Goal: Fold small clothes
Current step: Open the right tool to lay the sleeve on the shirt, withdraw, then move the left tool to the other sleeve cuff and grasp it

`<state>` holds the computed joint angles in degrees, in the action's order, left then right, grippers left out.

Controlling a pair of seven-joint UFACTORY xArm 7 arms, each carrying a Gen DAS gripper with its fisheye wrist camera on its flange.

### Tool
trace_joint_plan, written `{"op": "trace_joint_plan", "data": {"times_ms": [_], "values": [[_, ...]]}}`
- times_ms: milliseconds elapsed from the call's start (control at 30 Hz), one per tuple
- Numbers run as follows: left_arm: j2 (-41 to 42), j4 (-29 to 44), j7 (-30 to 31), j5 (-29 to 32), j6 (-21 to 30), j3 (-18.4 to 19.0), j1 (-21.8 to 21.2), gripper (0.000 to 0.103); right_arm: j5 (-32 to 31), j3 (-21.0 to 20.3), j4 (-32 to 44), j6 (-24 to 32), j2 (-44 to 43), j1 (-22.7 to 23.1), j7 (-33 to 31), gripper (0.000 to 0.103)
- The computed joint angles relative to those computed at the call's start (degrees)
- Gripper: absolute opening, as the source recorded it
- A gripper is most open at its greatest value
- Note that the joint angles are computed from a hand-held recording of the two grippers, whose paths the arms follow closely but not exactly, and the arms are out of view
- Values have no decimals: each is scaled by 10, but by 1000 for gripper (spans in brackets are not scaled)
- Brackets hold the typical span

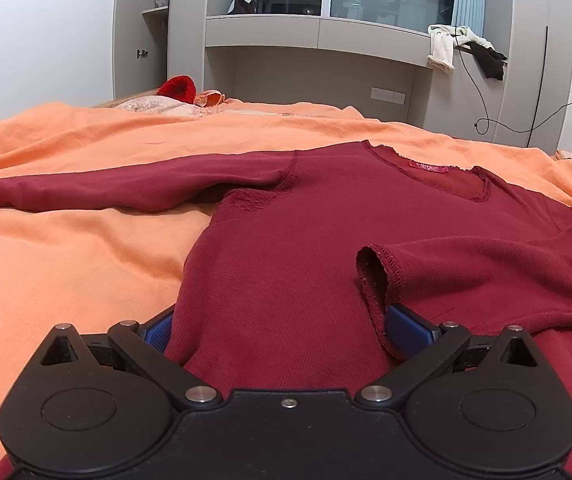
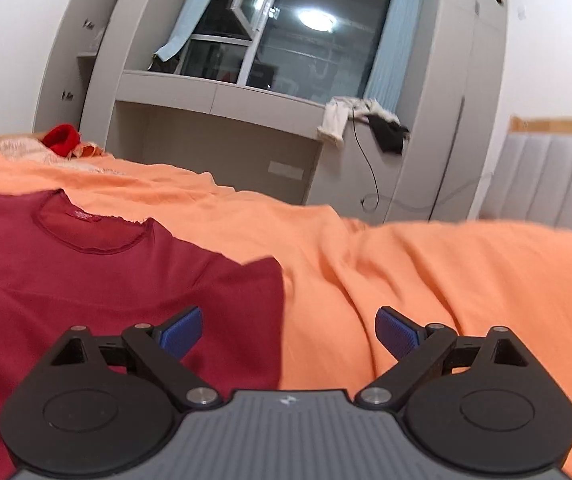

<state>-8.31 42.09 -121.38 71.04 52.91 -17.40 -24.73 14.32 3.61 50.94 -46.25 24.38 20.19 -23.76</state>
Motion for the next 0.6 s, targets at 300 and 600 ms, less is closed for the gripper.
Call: {"op": "trace_joint_plan", "data": {"times_ms": [300, 600], "values": [[6, 6, 11, -6, 8, 1, -4, 103, 196, -26, 137, 52, 86, 41, -75, 97], [9, 9, 19, -9, 9, 3, -6, 103, 103, -24, 84, 73, 49, 1, 44, 103]]}}
